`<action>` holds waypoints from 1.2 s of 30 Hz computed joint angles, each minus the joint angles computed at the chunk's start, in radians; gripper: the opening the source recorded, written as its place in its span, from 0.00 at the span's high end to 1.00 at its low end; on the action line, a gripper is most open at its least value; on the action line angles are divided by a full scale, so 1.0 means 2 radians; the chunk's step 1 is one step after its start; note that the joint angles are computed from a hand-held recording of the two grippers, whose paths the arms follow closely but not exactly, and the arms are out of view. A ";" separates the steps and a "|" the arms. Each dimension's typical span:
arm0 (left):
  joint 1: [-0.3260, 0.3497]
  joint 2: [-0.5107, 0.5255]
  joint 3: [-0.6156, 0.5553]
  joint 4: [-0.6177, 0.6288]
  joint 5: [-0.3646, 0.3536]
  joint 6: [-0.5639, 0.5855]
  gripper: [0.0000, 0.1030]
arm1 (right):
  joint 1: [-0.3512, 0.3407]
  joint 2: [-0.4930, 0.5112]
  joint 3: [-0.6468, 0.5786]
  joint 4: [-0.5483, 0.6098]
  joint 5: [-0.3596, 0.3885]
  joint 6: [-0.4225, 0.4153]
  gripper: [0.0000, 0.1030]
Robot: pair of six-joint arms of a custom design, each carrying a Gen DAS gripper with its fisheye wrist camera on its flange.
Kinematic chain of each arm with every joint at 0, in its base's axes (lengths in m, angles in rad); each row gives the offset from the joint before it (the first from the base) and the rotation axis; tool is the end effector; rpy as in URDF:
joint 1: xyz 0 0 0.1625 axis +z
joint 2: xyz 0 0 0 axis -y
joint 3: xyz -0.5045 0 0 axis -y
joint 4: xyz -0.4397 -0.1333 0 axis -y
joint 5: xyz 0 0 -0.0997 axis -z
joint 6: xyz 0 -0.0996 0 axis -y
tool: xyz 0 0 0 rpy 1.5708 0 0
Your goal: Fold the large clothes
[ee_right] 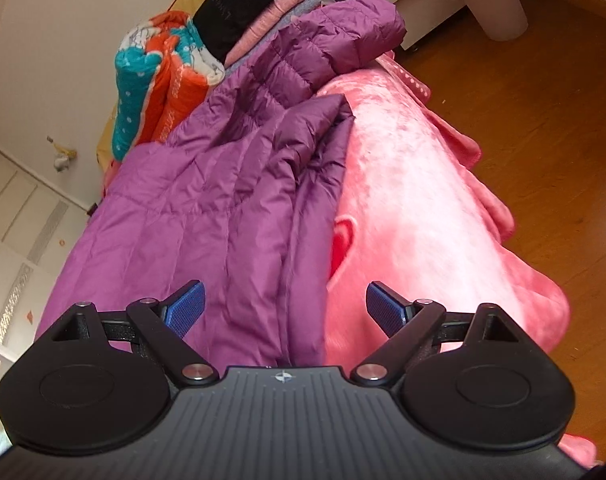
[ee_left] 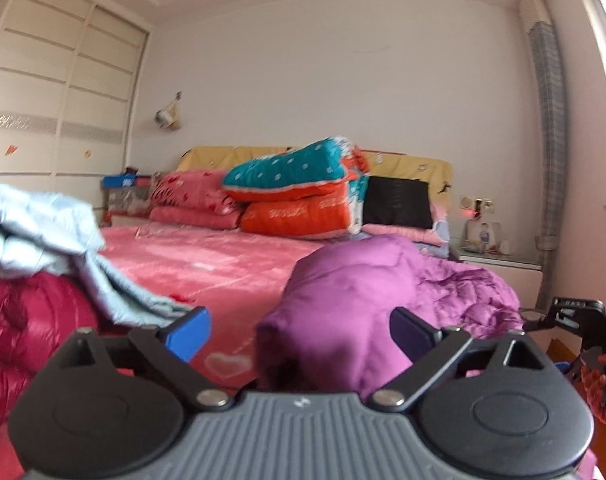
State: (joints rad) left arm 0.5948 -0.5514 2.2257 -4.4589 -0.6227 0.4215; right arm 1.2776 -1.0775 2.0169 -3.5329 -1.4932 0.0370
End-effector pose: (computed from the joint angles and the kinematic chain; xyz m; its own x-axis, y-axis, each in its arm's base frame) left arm -0.2722 -0.4428 0.0626 -0.7550 0.1318 -0.6424 0.6557 0.1555 -0.7388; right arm -0.0486 -0.6488 0.2853 -0.9673 0.2431 -0.0719 0.1865 0.4902 -0.8514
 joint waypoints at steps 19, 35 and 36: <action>0.010 -0.010 0.009 0.041 0.037 -0.070 0.01 | 0.039 0.046 -0.057 0.024 -0.063 0.080 0.67; 0.003 -0.029 0.024 0.006 0.106 -0.109 0.01 | 0.182 -0.027 -0.026 -0.054 -0.127 -0.164 0.81; 0.002 -0.030 0.026 0.000 0.111 -0.110 0.01 | 0.195 -0.029 -0.026 -0.057 -0.126 -0.189 0.81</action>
State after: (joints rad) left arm 0.5995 -0.6121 2.2774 -4.4581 -0.4005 0.2008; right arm 1.6672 -1.1356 1.9656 -3.6466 -1.7458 -0.3414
